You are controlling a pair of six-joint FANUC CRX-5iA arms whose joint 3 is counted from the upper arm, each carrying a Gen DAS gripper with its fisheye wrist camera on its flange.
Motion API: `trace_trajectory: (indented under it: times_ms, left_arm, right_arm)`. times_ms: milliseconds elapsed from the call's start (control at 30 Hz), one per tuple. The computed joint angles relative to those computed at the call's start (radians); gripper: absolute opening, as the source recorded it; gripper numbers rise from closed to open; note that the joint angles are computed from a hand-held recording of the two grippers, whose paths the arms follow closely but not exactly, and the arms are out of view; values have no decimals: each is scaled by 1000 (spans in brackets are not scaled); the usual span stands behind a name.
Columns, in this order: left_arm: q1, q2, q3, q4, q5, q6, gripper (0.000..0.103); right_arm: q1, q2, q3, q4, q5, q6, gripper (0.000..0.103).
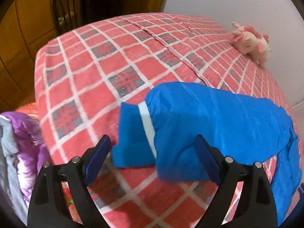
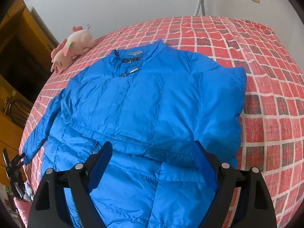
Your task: Fold large clothes
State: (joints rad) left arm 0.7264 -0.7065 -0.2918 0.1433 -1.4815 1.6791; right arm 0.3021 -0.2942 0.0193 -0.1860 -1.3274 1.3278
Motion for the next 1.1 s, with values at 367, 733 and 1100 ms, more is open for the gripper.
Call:
trace_trajectory:
  times_ms: [367,733,1100]
  left_arm:
    - [-12,-5,-28,24,44,30,41]
    - [-331,27,135,-179,93,269,28]
    - [-902,276,428,-426,169,498,28]
  right_arm:
    - [-15,2,0,-14,-6,-1,86]
    - [-48,-9,5,-40,-5,10,86]
    - [-75,-9,0,-42,2,12,86]
